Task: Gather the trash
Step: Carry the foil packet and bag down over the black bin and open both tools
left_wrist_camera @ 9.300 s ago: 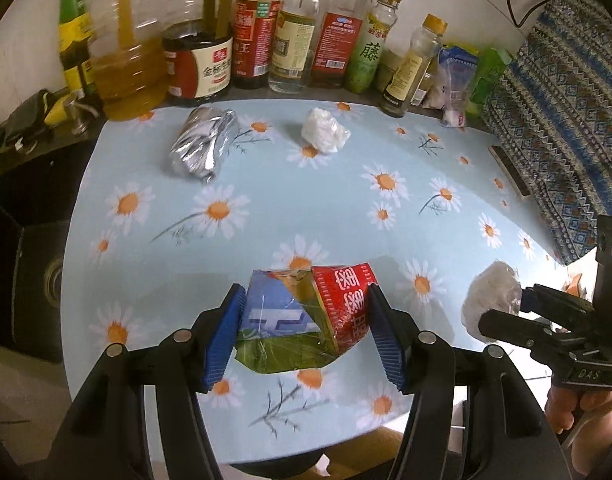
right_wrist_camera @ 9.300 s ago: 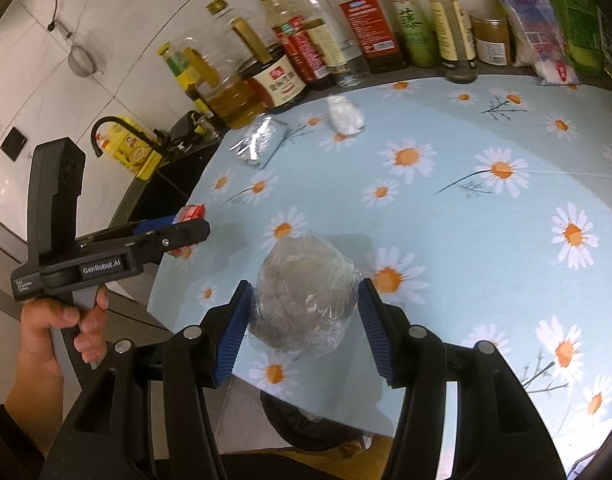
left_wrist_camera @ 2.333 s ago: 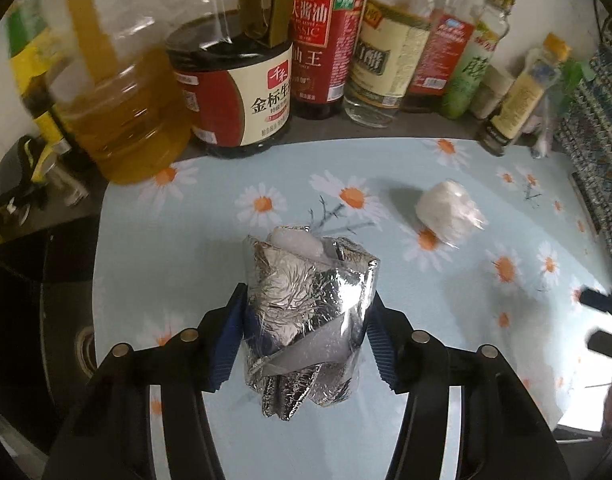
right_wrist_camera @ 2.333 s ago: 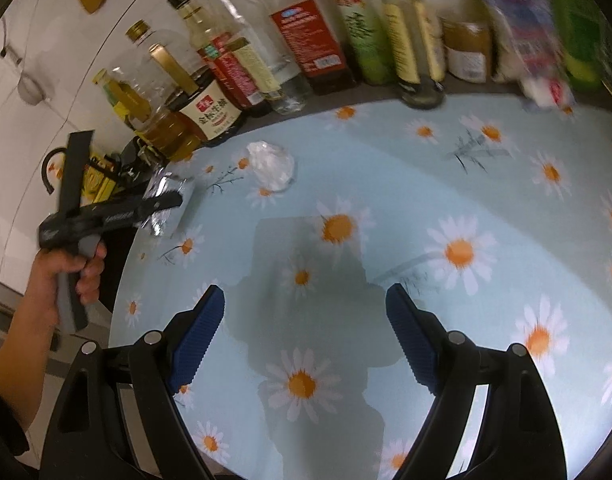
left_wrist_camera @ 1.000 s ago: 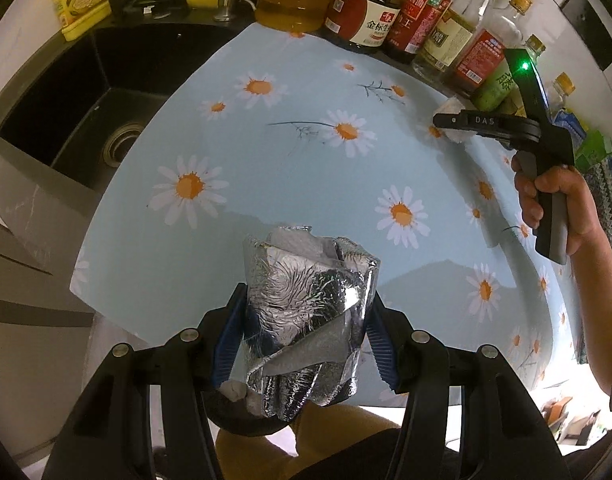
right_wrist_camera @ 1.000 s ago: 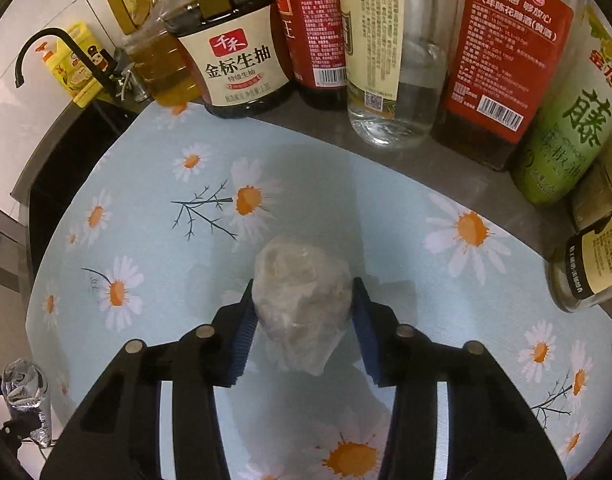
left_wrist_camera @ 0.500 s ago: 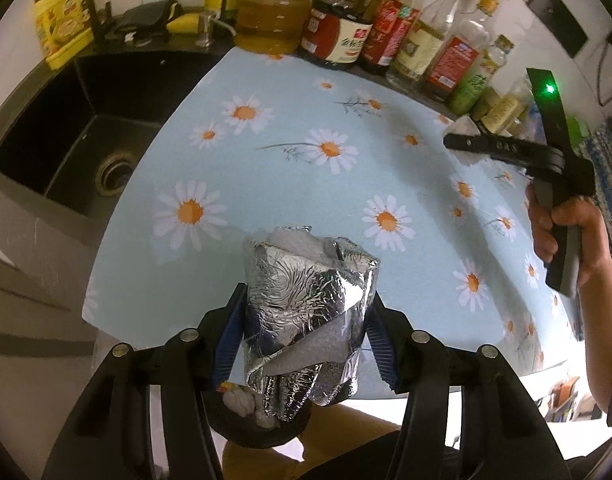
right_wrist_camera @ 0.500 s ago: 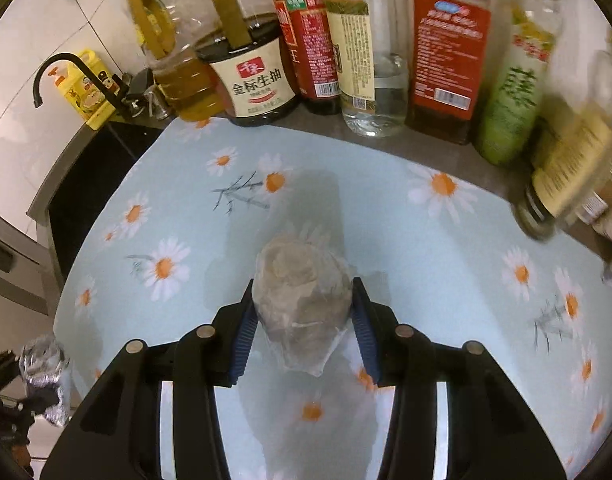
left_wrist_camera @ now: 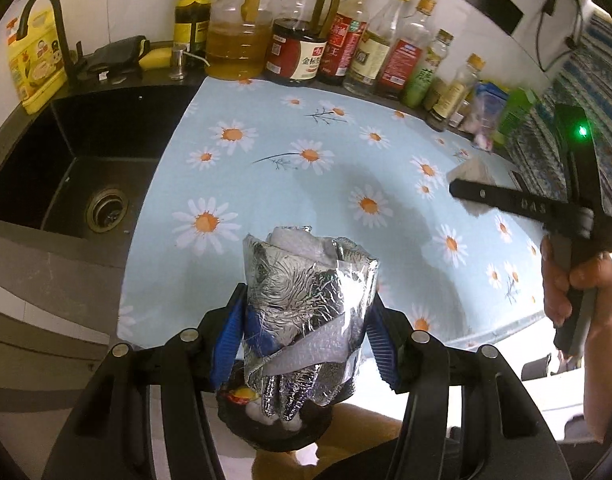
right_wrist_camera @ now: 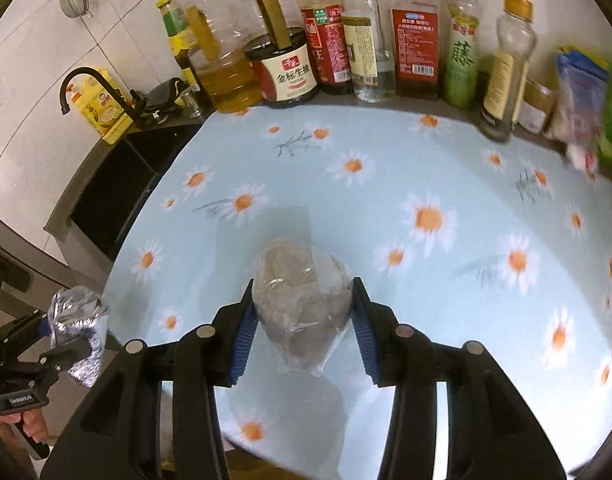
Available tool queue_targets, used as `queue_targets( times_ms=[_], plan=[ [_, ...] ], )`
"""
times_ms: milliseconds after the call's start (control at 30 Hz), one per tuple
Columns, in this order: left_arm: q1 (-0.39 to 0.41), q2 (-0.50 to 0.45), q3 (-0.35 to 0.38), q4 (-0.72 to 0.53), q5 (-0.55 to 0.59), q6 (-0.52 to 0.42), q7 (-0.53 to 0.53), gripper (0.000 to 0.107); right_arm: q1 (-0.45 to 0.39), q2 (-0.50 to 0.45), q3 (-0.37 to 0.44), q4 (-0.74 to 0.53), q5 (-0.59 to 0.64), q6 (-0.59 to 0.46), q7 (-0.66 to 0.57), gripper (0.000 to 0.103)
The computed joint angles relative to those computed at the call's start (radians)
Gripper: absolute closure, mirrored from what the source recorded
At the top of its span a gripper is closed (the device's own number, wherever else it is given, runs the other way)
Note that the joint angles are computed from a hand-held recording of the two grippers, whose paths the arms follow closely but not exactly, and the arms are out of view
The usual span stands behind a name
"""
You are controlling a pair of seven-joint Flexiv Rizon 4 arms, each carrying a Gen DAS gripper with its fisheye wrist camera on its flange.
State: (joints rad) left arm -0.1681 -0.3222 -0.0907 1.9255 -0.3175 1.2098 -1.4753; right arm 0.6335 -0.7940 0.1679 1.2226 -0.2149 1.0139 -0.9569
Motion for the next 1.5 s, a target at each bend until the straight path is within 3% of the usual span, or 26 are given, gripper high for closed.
queue_targets(
  times_ms=[300,633,833,1300,1367,1500],
  plan=[
    [0.05,0.078,-0.06,0.141,-0.174,0.039,0.224,0.053,0.098,0.104,-0.033,0.226,-0.053,0.157,0.209,0.058],
    [0.029,0.104,-0.067,0.259,-0.353,0.014,0.395,0.052,0.139,0.12,0.015,0.345,-0.089,0.226,0.311,0.057],
    [0.012,0.077,-0.057,0.285,-0.369,-0.031,0.395,0.051,0.117,0.086,0.079,0.352,-0.042,0.202,0.291,0.057],
    [0.016,0.009,-0.035,0.285,-0.286,-0.108,0.27,0.049,0.082,0.021,0.168,0.348,0.086,0.172,0.224,0.057],
    [0.014,-0.002,-0.02,0.267,-0.241,-0.134,0.228,0.043,0.08,0.019,0.167,0.35,0.104,0.18,0.227,0.042],
    [0.013,-0.021,0.002,0.232,-0.158,-0.168,0.156,0.029,0.072,0.021,0.17,0.358,0.128,0.2,0.225,0.039]
  ],
)
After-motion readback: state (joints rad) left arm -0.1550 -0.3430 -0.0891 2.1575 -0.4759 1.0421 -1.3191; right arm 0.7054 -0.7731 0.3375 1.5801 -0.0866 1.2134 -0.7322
